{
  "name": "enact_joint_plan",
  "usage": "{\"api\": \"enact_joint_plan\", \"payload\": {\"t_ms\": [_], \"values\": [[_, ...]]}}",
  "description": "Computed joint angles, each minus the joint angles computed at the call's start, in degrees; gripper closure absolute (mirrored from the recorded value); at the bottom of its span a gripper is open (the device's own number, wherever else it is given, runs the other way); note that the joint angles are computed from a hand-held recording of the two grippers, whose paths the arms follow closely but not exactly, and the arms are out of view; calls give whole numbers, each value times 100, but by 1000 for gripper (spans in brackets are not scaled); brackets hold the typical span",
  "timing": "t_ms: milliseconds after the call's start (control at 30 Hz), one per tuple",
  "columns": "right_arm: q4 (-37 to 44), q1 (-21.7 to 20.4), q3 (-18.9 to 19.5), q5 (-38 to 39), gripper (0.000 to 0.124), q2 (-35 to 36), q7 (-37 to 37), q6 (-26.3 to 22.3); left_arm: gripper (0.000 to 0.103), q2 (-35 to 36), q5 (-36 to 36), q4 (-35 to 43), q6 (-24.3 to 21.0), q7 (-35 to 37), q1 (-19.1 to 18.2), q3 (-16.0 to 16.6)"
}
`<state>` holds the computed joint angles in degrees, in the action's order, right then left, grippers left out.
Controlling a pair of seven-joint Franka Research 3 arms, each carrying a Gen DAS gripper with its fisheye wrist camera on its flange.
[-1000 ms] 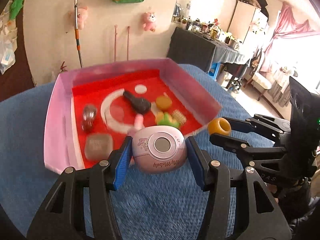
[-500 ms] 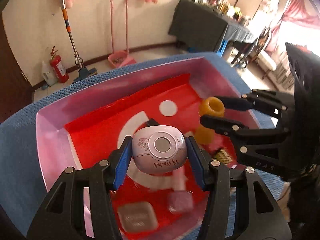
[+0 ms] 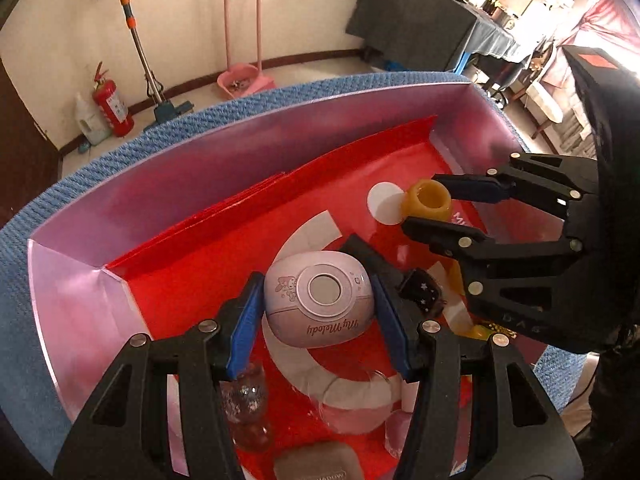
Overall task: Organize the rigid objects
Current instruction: 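Carry the compact with the left tool while the right tool carries the ring into the box, then open the left tool releasing the compact while the right tool releases the ring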
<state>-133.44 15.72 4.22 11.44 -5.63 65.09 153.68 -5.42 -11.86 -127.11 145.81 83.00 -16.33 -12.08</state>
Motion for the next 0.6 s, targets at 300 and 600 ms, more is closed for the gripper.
{"api": "enact_joint_plan", "payload": {"t_ms": [300, 600], "values": [[153, -28, 6, -336, 84, 186, 245, -143, 51, 79, -266, -18, 89, 168, 26, 21], [202, -19, 3, -400, 83, 224, 281, -163, 51, 94, 78, -19, 103, -56, 41, -37]]}}
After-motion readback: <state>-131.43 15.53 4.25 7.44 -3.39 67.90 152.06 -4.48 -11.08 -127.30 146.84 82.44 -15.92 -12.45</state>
